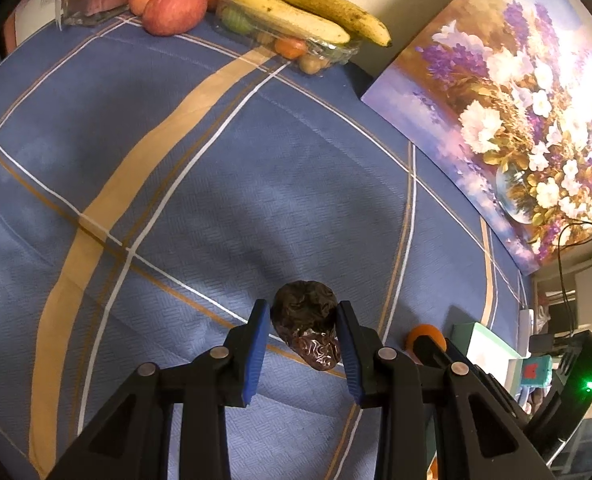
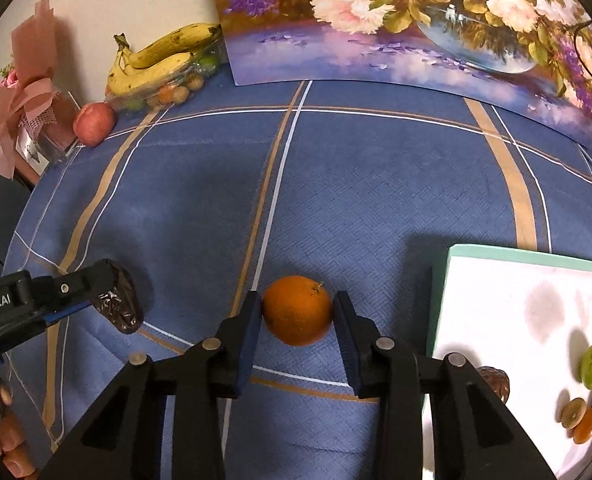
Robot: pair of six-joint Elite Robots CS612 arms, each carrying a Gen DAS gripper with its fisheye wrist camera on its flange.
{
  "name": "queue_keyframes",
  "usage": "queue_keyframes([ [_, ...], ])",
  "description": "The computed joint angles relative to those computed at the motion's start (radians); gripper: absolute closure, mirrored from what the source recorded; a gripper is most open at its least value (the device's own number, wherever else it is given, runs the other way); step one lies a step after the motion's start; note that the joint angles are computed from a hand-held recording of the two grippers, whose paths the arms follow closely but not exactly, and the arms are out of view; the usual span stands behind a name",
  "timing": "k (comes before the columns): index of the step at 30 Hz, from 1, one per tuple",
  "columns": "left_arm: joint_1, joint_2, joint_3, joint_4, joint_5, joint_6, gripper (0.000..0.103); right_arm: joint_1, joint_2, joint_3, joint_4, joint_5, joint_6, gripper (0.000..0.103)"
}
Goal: Organize fruits
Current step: 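Carry the date and mandarin over the white tray with both tools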
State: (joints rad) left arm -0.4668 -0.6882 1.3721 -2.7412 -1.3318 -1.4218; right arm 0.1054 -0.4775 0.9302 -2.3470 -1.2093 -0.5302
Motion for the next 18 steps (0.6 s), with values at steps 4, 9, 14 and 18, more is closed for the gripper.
queue_keyframes([
  [4, -0.006, -0.003, -0.003, -0.009, 0.012, 0.02, 0.067, -0.007, -0.019, 0.025, -0.021, 0.024, 0.012, 0.065],
  [9, -0.013, -0.008, -0.008, -0.011, 0.03, 0.039, 0.067, -0.02, -0.044, 0.051, -0.047, 0.057, 0.028, 0.065],
  [14, -0.019, -0.004, -0.025, -0.011, 0.036, 0.06, 0.067, -0.033, -0.056, 0.056, -0.051, 0.077, 0.034, 0.065],
  [18, -0.025, 0.007, -0.06, 0.012, 0.032, 0.09, 0.067, -0.044, -0.064, 0.061, -0.055, 0.087, 0.042, 0.065],
])
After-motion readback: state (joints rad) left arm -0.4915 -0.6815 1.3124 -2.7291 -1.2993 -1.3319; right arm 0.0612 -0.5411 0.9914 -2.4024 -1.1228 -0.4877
